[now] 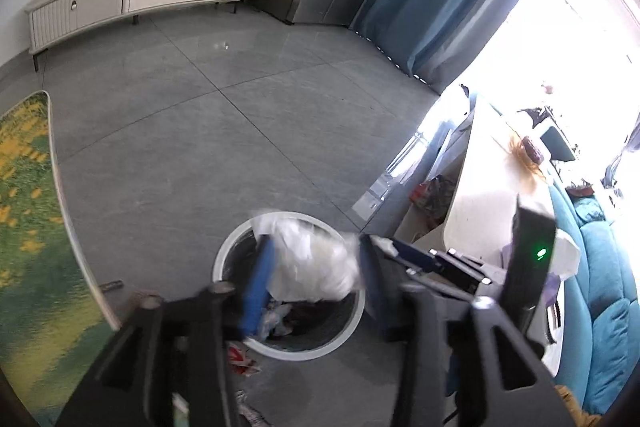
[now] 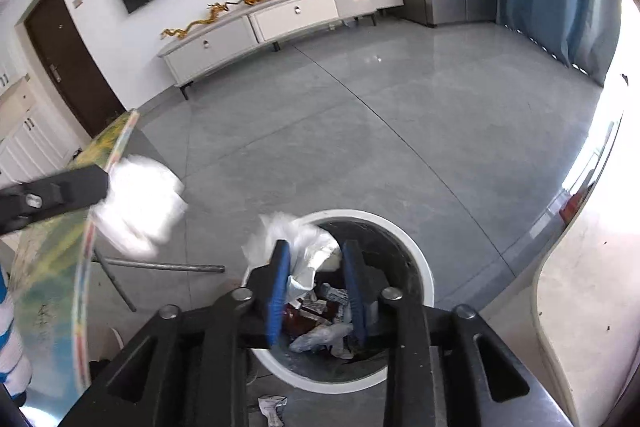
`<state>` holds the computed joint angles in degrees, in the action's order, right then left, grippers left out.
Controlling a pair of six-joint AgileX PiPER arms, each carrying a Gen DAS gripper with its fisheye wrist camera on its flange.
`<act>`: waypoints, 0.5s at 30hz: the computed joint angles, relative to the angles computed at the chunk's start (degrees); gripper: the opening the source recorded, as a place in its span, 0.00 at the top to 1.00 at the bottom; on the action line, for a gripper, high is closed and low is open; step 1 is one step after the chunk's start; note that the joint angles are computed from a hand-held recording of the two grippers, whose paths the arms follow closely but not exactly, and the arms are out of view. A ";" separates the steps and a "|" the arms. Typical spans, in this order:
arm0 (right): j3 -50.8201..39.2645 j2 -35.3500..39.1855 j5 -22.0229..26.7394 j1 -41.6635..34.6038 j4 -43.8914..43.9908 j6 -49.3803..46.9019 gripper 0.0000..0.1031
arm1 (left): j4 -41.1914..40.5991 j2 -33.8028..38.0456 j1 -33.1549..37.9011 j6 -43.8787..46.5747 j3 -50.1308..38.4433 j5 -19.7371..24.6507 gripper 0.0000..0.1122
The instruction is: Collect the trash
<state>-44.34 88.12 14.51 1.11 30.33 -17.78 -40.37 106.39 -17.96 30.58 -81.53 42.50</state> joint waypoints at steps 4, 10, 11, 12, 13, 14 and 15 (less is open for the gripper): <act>1.83 0.42 -0.51 -1.65 5.08 -4.96 0.63 | 0.06 0.14 -0.37 0.09 0.32 -0.45 0.51; 3.11 -1.32 -0.79 -2.31 4.66 -4.09 0.53 | 2.11 -1.65 -0.15 -1.24 2.00 -1.00 0.51; 2.73 -1.76 -0.47 -2.18 2.33 -1.46 0.53 | 2.05 -2.32 0.34 -1.11 2.66 -0.89 0.51; 2.83 -2.24 -0.35 -2.21 2.00 -1.08 0.51 | 2.37 -3.31 0.84 -1.01 3.53 -1.07 0.51; 3.02 -3.14 -0.16 -2.06 1.35 -0.26 0.51 | 3.07 -4.31 1.16 -1.23 4.26 -1.44 0.51; 3.07 -4.34 0.28 -1.86 0.00 1.19 0.49 | 3.81 -5.63 1.50 -1.40 5.26 -1.95 0.51; 3.12 -5.36 0.60 -1.33 -2.14 3.56 0.47 | 4.61 -7.12 1.92 -1.66 6.26 -2.44 0.51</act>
